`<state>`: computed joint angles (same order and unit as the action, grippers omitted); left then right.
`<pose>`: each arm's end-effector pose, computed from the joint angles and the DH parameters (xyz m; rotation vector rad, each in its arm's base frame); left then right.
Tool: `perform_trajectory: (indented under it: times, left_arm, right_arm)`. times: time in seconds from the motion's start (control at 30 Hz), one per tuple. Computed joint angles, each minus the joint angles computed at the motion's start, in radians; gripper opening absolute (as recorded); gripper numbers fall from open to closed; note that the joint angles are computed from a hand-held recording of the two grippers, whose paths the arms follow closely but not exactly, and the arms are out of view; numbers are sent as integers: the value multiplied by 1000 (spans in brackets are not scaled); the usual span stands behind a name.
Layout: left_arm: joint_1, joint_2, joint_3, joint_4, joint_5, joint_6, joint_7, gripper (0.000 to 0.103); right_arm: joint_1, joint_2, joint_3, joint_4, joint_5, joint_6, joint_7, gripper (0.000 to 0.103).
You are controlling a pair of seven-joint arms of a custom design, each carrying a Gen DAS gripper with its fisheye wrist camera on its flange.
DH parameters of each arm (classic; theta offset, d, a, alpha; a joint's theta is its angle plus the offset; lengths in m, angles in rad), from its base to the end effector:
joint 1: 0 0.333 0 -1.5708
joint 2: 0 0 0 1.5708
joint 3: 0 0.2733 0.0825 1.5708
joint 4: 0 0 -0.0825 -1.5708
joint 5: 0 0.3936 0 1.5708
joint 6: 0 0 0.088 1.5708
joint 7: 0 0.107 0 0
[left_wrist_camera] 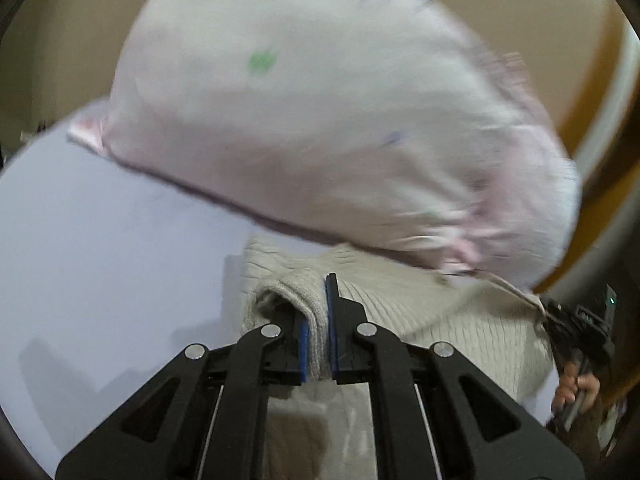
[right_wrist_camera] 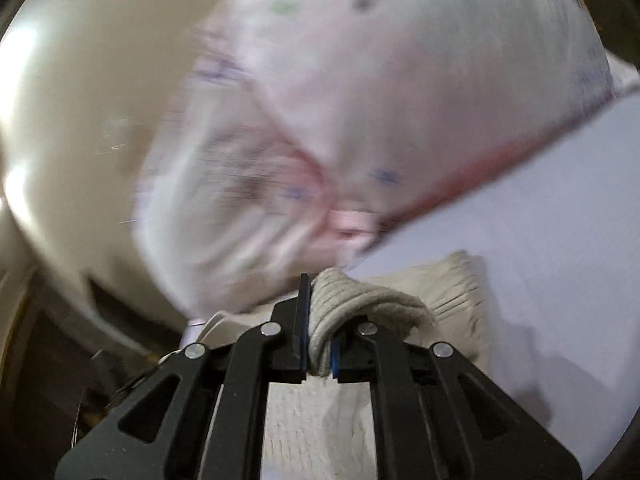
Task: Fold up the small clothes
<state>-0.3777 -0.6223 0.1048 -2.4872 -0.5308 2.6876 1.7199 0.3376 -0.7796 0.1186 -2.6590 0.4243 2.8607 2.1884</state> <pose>0.4356 -0.1001 0.5529 -1.8689 1.9317 -1.3030 0.3701 0.1615 0.5531 -1.0972 1.8434 -0.0376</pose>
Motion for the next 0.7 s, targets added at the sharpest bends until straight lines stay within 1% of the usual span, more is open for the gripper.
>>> perform_trajectory:
  times: [0.03, 0.07, 0.13, 0.17, 0.2, 0.23, 0.27, 0.3, 0.33, 0.37, 0.4, 0.43, 0.47, 0.53, 0.6, 0.67, 0.7]
  left_arm:
    - [21, 30, -17, 15, -15, -14, -9, 7]
    - [8, 52, -3, 24, -5, -15, -28, 7]
    - [3, 61, 10, 27, -34, -26, -10, 7]
    - [-5, 45, 27, 19, -59, -41, 14, 9]
    - [-6, 39, 34, 20, -75, -52, 29, 12]
    - [-4, 26, 41, 17, -90, -64, 45, 21]
    - [10, -14, 37, -4, -93, -68, 54, 44]
    - [20, -34, 34, -14, -93, -62, 60, 59]
    - [34, -69, 25, -35, -84, -52, 58, 85]
    - [42, -94, 22, -51, -73, -46, 57, 89]
    - [36, -113, 32, -63, -67, -60, 68, 89]
    - [32, -121, 46, -64, -61, -92, 71, 89]
    - [30, -128, 64, -65, -58, -148, 74, 89]
    - [39, -114, 68, -57, -53, -212, 75, 87]
    - [54, -99, 62, -56, -51, -263, 78, 82]
    - [58, -70, 59, -47, -77, -297, 79, 73]
    - [62, -83, 47, -69, -111, -261, 99, 70]
  right_arm:
    - [-13, 26, 7, 9, -6, -2, 9, 7]
    - [-27, 54, 15, 21, -11, -12, 24, 8]
    - [-30, 112, 4, 54, -8, -19, 35, 8]
    - [-34, 138, 2, 77, -9, -38, 45, 13]
    - [-30, 147, -10, 86, -4, -56, 45, 20]
    - [-41, 146, -2, 91, -2, -68, 55, 27]
    - [-86, 128, 40, 83, -46, -68, 106, 57]
    - [-149, 96, 97, 66, -103, -65, 163, 92]
    - [-203, 57, 150, 46, -159, -50, 215, 98]
    - [-234, 21, 186, 30, -220, -32, 257, 99]
    - [-234, 7, 187, 25, -230, -28, 248, 99]
    - [-214, -4, 169, 18, -239, -28, 237, 99]
    - [-197, -14, 157, 14, -240, -33, 235, 99]
    - [-148, -24, 120, 2, -229, -29, 212, 99]
    - [-102, -17, 98, 8, -212, -33, 188, 99]
    - [-71, -6, 85, 13, -197, -32, 167, 99]
    - [-55, -7, 76, 13, -188, -31, 154, 99]
